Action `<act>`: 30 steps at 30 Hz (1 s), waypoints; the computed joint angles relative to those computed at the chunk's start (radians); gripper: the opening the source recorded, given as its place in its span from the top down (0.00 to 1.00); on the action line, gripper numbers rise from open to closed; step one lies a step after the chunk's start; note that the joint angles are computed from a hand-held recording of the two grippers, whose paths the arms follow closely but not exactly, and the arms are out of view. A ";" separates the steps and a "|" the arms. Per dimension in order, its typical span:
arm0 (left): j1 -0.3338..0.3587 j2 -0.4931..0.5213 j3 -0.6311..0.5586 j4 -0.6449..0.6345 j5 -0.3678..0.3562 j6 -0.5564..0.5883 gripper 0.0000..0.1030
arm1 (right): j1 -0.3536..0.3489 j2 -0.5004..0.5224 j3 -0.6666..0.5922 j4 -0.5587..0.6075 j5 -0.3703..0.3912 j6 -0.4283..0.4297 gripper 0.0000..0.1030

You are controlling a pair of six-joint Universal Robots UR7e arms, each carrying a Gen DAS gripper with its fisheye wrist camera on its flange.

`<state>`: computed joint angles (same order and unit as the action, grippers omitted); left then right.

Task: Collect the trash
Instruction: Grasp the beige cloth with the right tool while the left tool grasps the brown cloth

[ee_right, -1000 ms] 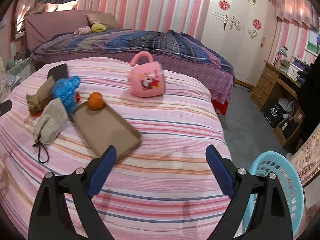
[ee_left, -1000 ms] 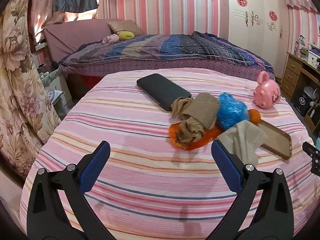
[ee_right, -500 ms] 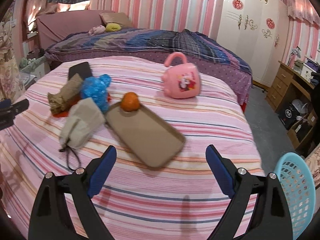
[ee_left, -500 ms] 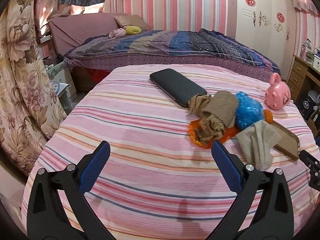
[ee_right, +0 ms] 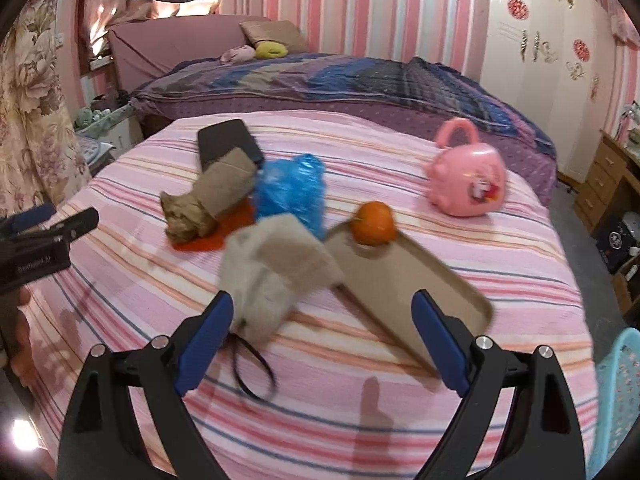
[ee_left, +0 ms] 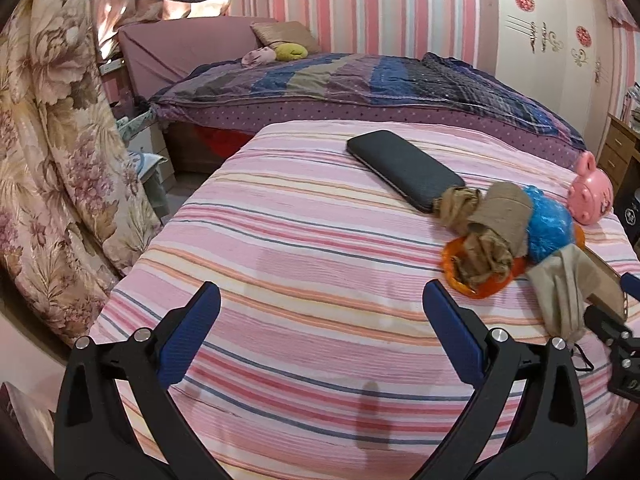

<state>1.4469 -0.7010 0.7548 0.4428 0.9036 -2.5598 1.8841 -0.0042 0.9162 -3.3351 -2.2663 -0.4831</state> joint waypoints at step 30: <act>-0.060 0.212 -0.235 0.249 0.084 -0.069 0.26 | -0.040 -0.159 0.276 -0.079 0.066 0.025 0.74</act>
<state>1.3869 -0.4888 0.5194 0.6921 0.9873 -2.6289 1.8440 -0.1632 1.1919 -3.4141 -2.1999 -0.4581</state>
